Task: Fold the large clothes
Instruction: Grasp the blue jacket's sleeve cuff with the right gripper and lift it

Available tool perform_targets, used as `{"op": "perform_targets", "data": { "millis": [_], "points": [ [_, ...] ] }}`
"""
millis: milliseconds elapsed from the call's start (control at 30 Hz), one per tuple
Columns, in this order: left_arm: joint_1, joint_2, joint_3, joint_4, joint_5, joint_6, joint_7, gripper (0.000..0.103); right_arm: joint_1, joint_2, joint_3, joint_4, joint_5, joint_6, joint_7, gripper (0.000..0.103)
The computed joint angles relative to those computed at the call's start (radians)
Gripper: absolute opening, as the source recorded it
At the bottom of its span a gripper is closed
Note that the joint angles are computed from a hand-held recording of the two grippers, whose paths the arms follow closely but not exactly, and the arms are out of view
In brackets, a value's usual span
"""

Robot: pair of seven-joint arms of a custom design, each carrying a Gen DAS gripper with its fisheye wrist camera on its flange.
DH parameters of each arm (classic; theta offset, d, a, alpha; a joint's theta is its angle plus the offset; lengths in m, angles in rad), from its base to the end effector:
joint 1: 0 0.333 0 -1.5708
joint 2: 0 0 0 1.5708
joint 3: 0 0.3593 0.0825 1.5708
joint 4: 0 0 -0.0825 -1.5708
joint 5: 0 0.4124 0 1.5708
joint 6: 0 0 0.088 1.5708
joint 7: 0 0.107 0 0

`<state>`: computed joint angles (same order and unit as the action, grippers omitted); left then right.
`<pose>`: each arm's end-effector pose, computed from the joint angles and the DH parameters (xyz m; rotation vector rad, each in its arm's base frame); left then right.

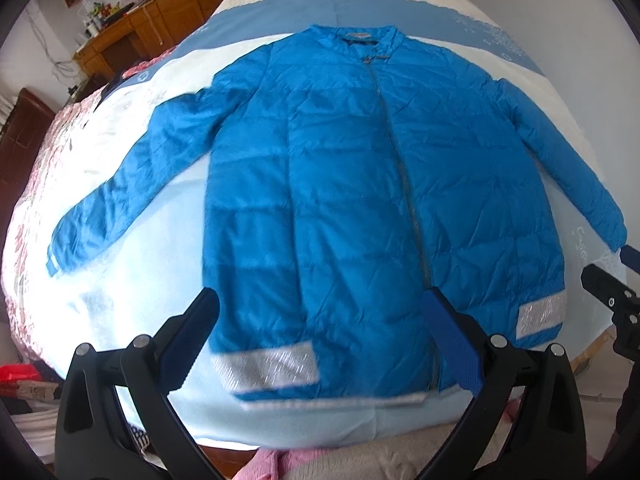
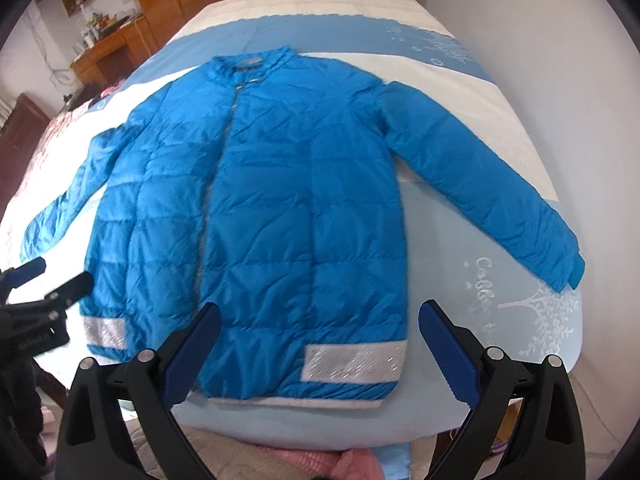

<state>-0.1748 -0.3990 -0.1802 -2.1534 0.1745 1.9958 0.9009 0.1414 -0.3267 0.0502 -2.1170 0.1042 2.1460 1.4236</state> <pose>0.4397 -0.1658 0.6173 -2.2589 1.7238 -0.2279 0.4926 0.1034 0.6208 -2.2657 1.6742 -0.2673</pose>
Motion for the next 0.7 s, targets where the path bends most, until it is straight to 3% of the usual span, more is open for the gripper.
{"op": "perform_targets", "data": {
  "millis": [200,300,467,600,700],
  "points": [
    [0.011,0.154,0.004,0.100,0.032,0.142,0.061,0.100,-0.074,0.111,-0.102,0.046,0.118,-0.006,0.011,0.095],
    [0.010,0.300,-0.006,0.240,0.042,0.131,0.103,0.100,-0.148,0.174,-0.149,0.072,0.147,0.035,0.067,0.095],
    [-0.005,0.502,-0.020,0.444,0.025,0.139,0.157,0.100,-0.271,0.339,-0.225,0.205,0.202,0.011,0.135,0.095],
    [-0.024,0.640,-0.031,0.591,0.009,0.121,0.198,0.099,-0.343,0.453,-0.240,0.305,0.261,-0.031,0.124,0.095],
    [-0.038,0.717,-0.034,0.667,-0.002,0.118,0.219,0.099,-0.396,0.537,-0.233,0.376,0.369,-0.097,0.095,0.089]
  ]
}}
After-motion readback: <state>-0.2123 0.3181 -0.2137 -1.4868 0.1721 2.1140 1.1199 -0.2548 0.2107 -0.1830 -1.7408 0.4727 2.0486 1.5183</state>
